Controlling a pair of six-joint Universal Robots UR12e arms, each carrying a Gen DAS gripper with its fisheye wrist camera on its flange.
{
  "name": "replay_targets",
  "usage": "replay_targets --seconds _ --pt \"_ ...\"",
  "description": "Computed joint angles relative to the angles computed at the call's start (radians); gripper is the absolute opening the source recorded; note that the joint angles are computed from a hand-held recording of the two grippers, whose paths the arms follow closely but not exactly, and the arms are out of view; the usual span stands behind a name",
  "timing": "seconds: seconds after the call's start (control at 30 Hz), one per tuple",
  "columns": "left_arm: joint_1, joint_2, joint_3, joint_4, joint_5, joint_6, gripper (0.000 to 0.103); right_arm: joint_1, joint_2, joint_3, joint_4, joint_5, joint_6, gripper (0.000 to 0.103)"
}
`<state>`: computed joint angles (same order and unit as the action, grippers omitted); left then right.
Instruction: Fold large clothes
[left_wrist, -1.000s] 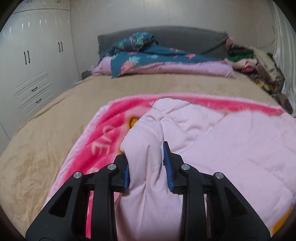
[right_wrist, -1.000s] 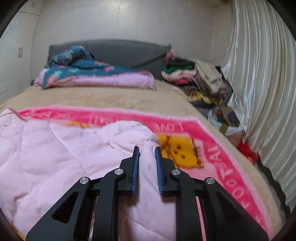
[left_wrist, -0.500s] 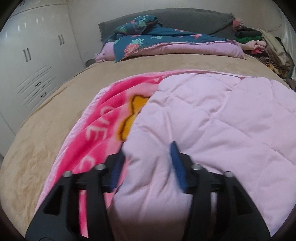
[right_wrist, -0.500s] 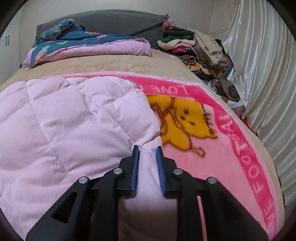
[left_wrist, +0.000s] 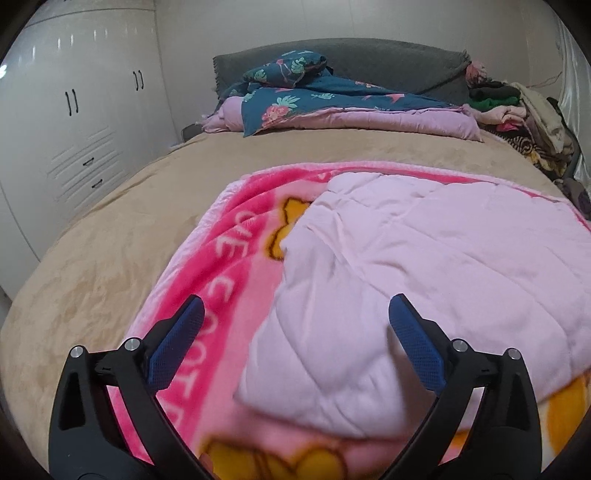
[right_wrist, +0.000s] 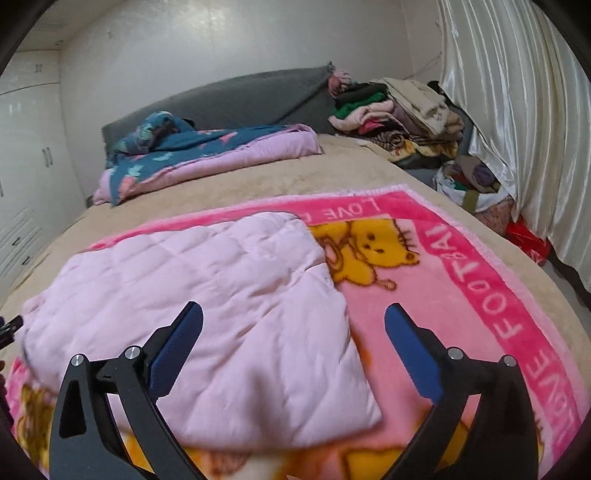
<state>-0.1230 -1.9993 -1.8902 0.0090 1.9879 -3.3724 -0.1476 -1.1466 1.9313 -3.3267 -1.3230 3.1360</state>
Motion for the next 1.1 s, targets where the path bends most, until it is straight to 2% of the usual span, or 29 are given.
replay_targets --seconds 0.17,0.23,0.33,0.47,0.53,0.67,0.8,0.93,1.03,1.1 --pt "-0.008 0.028 -0.042 -0.002 -0.037 -0.05 0.094 -0.002 -0.043 0.058 -0.005 0.012 -0.012 0.099" --pt "-0.002 0.041 -0.06 -0.017 -0.074 -0.097 0.094 0.003 -0.051 0.075 -0.007 -0.003 -0.02 0.099" --pt "0.006 0.052 -0.082 -0.026 -0.114 -0.17 0.094 -0.001 -0.055 0.094 0.013 0.012 0.019 0.099" --pt "0.043 0.06 -0.125 0.015 -0.295 -0.338 0.093 -0.016 -0.047 0.104 0.057 0.072 0.113 0.099" --pt "0.069 0.05 -0.144 0.073 -0.395 -0.427 0.093 -0.021 -0.038 0.104 0.076 0.095 0.164 0.099" --pt "0.104 0.023 -0.153 0.148 -0.498 -0.558 0.093 -0.033 -0.016 0.093 0.111 0.148 0.268 0.099" --pt "0.122 -0.017 -0.135 0.186 -0.584 -0.641 0.093 -0.041 0.006 0.076 0.136 0.2 0.341 0.099" --pt "0.129 -0.049 -0.112 0.22 -0.612 -0.692 0.094 -0.043 0.032 0.059 0.139 0.235 0.404 0.099" --pt "0.149 -0.085 -0.104 0.277 -0.685 -0.786 0.095 -0.046 0.059 0.041 0.112 0.262 0.464 0.099" --pt "0.148 -0.098 -0.092 0.281 -0.682 -0.797 0.095 -0.049 0.075 0.025 0.101 0.285 0.491 0.099"
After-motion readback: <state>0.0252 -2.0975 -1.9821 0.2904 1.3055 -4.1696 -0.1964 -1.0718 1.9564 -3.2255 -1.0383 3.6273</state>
